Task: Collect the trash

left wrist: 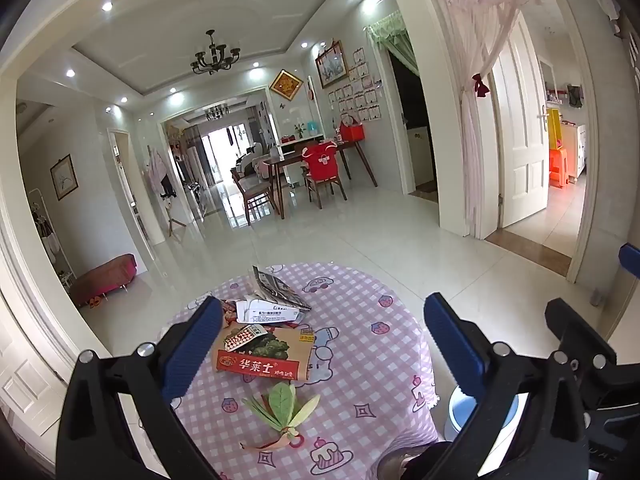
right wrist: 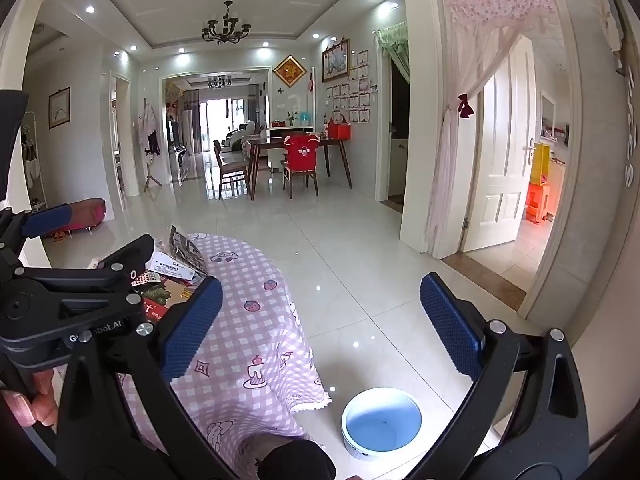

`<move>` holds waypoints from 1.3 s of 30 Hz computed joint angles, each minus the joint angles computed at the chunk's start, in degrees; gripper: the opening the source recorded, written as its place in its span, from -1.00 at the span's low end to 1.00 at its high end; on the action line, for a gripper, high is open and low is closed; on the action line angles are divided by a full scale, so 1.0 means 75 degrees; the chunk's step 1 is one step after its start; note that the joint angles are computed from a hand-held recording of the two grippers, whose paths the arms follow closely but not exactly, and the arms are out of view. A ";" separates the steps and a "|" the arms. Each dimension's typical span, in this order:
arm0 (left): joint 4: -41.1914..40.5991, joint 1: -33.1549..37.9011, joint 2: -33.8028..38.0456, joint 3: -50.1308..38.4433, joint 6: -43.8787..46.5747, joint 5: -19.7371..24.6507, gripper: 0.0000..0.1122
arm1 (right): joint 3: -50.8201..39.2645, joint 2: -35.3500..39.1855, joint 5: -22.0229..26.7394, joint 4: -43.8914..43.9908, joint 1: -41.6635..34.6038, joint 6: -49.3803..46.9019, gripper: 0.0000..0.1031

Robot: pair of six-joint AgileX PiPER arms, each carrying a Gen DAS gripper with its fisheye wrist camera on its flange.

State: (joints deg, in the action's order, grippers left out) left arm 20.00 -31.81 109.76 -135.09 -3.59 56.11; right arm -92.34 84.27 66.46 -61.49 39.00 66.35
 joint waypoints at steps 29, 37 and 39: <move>-0.0050 0.0003 0.0082 -0.0184 0.0075 0.0167 0.76 | -0.0073 0.0026 0.0072 0.0076 0.0024 -0.0063 0.88; -0.0051 0.0002 0.0088 -0.0196 0.0080 0.0181 0.76 | -0.0053 0.0014 0.0058 0.0082 0.0016 -0.0056 0.88; -0.0051 0.0002 0.0088 -0.0196 0.0080 0.0181 0.76 | -0.0050 0.0011 0.0057 0.0083 0.0021 -0.0050 0.88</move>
